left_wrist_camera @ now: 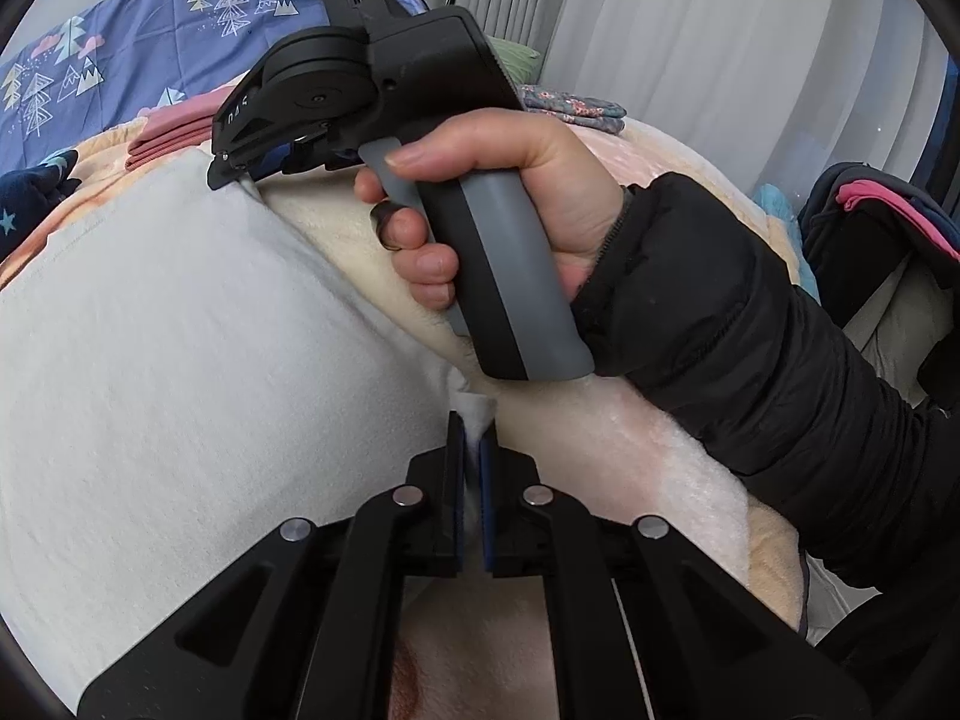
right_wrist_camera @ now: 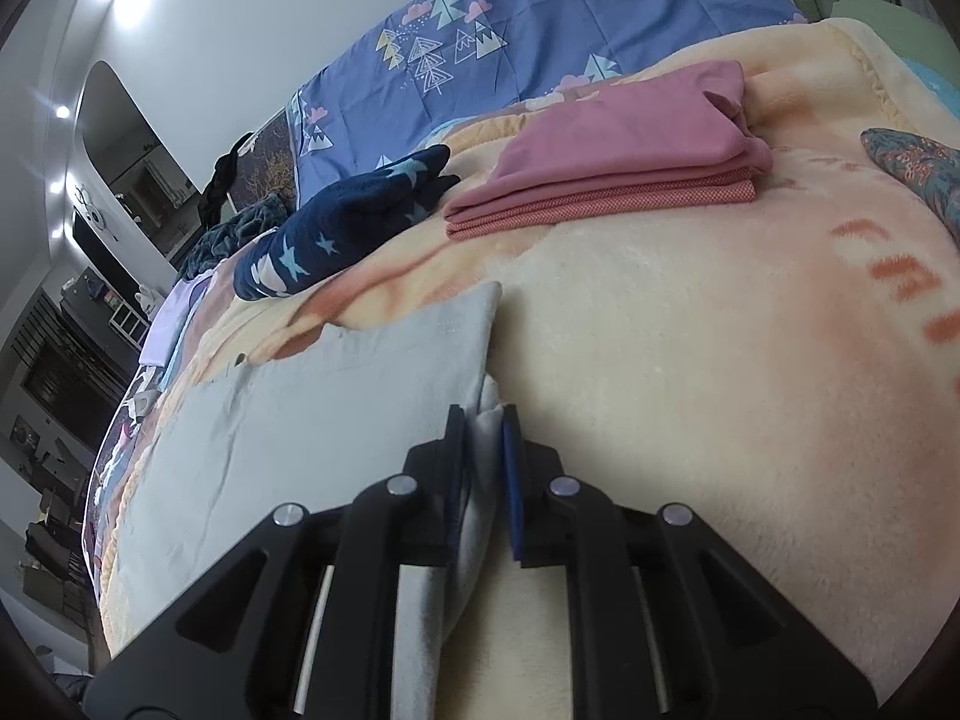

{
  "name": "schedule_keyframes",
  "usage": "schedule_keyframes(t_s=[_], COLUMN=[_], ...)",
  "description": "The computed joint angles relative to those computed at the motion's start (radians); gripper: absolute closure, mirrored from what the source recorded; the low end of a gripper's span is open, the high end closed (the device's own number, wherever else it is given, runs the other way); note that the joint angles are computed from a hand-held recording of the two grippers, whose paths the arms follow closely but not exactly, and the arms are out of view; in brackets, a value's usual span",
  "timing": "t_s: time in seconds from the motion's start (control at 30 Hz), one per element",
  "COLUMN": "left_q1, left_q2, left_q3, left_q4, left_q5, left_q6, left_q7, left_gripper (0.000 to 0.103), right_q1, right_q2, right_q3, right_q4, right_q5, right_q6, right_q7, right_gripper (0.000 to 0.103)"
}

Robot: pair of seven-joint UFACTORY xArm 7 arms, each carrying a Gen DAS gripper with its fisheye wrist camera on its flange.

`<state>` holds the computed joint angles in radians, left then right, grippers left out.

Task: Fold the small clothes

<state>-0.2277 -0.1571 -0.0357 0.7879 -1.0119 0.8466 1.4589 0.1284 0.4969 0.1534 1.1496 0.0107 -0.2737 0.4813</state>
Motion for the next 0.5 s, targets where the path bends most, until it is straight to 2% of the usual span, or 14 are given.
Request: schedule_keyframes(t_s=[0.03,0.07,0.1,0.13,0.17,0.2,0.23,0.27,0.3,0.33,0.37,0.43,0.5], left_q1=[-0.001,-0.002,-0.005,-0.010,-0.019,-0.030,-0.041,-0.050,-0.057,-0.061,-0.061,-0.053,-0.045], left_q2=[-0.004,-0.007,-0.014,-0.024,-0.036,-0.047,-0.049,-0.048,-0.044,-0.041,-0.038,-0.037,-0.032], left_q3=[-0.002,-0.002,-0.005,-0.008,-0.015,-0.023,-0.027,-0.029,-0.028,-0.022,-0.010,0.014,0.013], left_q4=[-0.002,-0.004,-0.010,-0.018,-0.030,-0.042,-0.048,-0.050,-0.047,-0.044,-0.037,-0.029,-0.024], left_q5=[0.002,0.004,0.005,0.005,0.004,0.003,0.001,0.001,0.002,-0.003,-0.011,-0.042,-0.043], left_q6=[-0.003,-0.005,-0.011,-0.022,-0.046,-0.078,-0.103,-0.122,-0.131,-0.128,-0.106,-0.053,-0.036], left_q7=[-0.001,0.003,0.007,0.020,0.029,0.040,0.046,0.046,0.045,0.045,0.049,0.081,0.091], left_gripper=[0.097,0.089,0.079,0.078,0.076,0.075,0.075,0.076,0.089,0.096,0.098,0.099,0.099], right_q1=[-0.006,-0.022,-0.046,-0.082,-0.147,-0.173,-0.158,-0.100,-0.031,-0.003,-0.012,-0.046,-0.004], right_q2=[0.000,0.000,-0.005,-0.001,0.011,0.021,0.021,0.018,0.017,0.019,0.008,-0.015,-0.039], right_q3=[0.006,0.020,0.043,0.079,0.144,0.168,0.154,0.102,0.036,0.009,0.021,0.057,0.019], right_q4=[0.000,-0.002,-0.014,-0.016,-0.015,-0.006,0.002,0.018,0.036,0.039,0.016,-0.024,-0.046], right_q5=[-0.002,-0.010,-0.022,-0.044,-0.086,-0.134,-0.140,-0.104,-0.062,-0.061,-0.056,-0.088,-0.074], right_q6=[0.001,0.001,-0.006,-0.013,-0.021,-0.018,-0.006,0.022,0.048,0.032,-0.026,-0.119,-0.174], right_q7=[0.003,0.006,0.011,0.019,0.028,0.052,0.053,0.028,0.001,0.009,0.003,0.007,-0.011], right_gripper=[0.084,0.081,0.072,0.062,0.057,0.052,0.057,0.067,0.097,0.097,0.097,0.097,0.097])
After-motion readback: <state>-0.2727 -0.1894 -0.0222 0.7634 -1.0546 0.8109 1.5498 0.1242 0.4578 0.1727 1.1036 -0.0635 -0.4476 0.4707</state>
